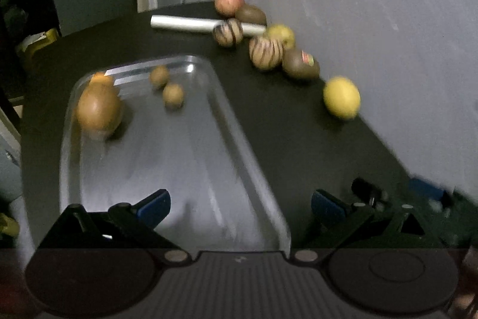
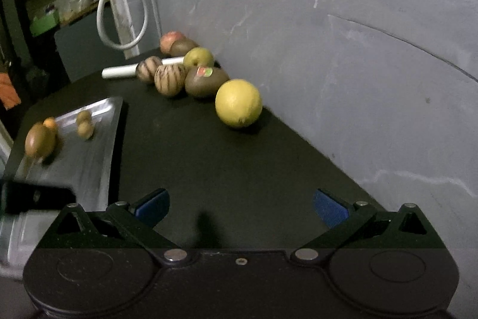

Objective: Organize fruits
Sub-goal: 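Move the right tool to the yellow grapefruit and close on it, then grasp the kiwi with the sticker using the left tool while the right tool holds the grapefruit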

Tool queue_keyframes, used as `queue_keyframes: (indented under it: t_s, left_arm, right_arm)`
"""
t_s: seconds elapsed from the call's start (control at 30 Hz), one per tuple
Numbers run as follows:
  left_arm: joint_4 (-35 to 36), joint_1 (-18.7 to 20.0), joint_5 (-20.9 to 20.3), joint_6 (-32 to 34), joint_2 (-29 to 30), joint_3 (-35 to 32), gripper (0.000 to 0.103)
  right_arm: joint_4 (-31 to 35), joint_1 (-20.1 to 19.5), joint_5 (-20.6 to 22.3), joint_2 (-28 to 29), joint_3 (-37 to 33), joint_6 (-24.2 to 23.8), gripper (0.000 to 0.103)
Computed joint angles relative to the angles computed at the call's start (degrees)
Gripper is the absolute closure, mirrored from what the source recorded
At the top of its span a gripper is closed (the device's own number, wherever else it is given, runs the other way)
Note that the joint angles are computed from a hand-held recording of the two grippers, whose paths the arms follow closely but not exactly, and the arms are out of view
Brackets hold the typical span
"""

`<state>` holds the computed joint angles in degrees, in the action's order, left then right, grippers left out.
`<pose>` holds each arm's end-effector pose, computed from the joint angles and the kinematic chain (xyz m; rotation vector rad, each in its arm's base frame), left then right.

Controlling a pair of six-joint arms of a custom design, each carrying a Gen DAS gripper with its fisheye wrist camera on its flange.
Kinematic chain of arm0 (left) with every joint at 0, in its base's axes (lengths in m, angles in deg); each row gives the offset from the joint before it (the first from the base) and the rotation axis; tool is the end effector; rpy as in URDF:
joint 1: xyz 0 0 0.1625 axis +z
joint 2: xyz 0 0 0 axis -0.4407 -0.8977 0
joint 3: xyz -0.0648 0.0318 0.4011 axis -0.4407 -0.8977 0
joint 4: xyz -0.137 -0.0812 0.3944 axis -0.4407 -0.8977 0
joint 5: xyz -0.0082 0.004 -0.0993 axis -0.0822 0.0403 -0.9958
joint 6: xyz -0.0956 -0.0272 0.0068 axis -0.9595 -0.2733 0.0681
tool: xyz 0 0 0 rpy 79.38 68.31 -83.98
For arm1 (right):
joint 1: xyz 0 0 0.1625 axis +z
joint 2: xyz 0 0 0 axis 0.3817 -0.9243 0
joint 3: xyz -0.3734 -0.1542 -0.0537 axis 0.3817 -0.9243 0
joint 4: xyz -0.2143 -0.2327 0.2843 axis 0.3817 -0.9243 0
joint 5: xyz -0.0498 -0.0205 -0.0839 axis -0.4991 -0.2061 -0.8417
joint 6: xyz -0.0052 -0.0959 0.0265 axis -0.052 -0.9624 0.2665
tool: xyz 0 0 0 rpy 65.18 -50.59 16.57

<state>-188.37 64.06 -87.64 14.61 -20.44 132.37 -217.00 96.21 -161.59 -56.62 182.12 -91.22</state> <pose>-0.1473 -0.3810 0.2582 0.1136 2.3741 -0.7652 0.2770 -0.3683 0.0665 0.4974 -2.3446 0.8786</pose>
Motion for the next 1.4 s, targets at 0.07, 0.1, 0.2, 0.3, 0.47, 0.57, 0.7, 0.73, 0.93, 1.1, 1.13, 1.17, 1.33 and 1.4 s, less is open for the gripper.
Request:
queue_keyframes:
  t_s: [0.07, 0.1, 0.2, 0.3, 0.47, 0.57, 0.7, 0.73, 0.93, 1.1, 1.13, 1.17, 1.33, 1.4]
  left_arm:
    - [-7.2, 2.5, 0.8, 5.2, 3.4, -1.3, 0.001]
    - [-10.9, 3.9, 1.0, 8.2, 5.5, -2.2, 0.001]
    - [-21.0, 7.3, 0.9, 17.4, 11.2, -4.5, 0.001]
    - [-30.1, 10.5, -2.1, 26.3, 15.9, -6.8, 0.001]
    - [-39.7, 14.5, -8.9, 34.0, 21.8, -10.2, 0.001]
    - [-41.8, 16.6, -11.7, 34.6, 25.3, -12.8, 0.001]
    - [-42.9, 18.8, -13.8, 33.7, 29.0, -16.1, 0.001]
    - [-42.6, 19.0, -13.9, 32.8, 29.5, -16.6, 0.001]
    - [-42.9, 20.7, -15.2, 29.9, 32.5, -19.7, 0.004]
    - [-43.4, 21.5, -16.4, 27.7, 34.6, -21.8, 0.008]
    - [-42.7, 21.8, -16.4, 27.0, 35.0, -22.5, 0.008]
    - [-42.3, 22.0, -16.4, 26.2, 35.4, -22.9, 0.009]
    - [-42.8, 22.5, -17.2, 25.1, 36.9, -24.4, 0.012]
    - [-43.0, 22.4, -17.0, 25.2, 37.5, -24.7, 0.016]
  right_arm:
    - [-1.6, -1.1, 1.2, 1.5, -1.6, -2.1, 0.001]
    - [-1.9, -1.5, 1.5, 2.3, -2.5, -3.0, 0.001]
    - [-2.4, -3.0, 3.1, 4.4, -5.5, -5.1, 0.001]
    - [-3.6, -4.2, 4.5, 6.7, -8.4, -7.6, 0.001]
    - [-4.8, -5.6, 5.6, 9.8, -12.4, -11.0, 0.007]
    - [-4.9, -6.1, 5.7, 11.3, -14.4, -12.6, 0.010]
    - [-4.9, -6.7, 6.3, 12.7, -16.3, -14.3, 0.016]
    - [-4.9, -6.8, 6.5, 13.0, -16.6, -14.5, 0.016]
    - [-6.0, -6.9, 6.5, 14.8, -18.7, -17.4, 0.023]
    - [-7.4, -7.2, 6.2, 15.5, -19.3, -19.7, 0.034]
    - [-7.0, -7.3, 6.1, 15.6, -19.5, -19.4, 0.035]
    - [-6.3, -7.6, 5.9, 15.3, -19.6, -19.2, 0.036]
    - [-5.2, -8.2, 6.1, 15.3, -20.0, -19.5, 0.037]
    - [-4.8, -8.5, 6.5, 15.2, -19.9, -19.3, 0.038]
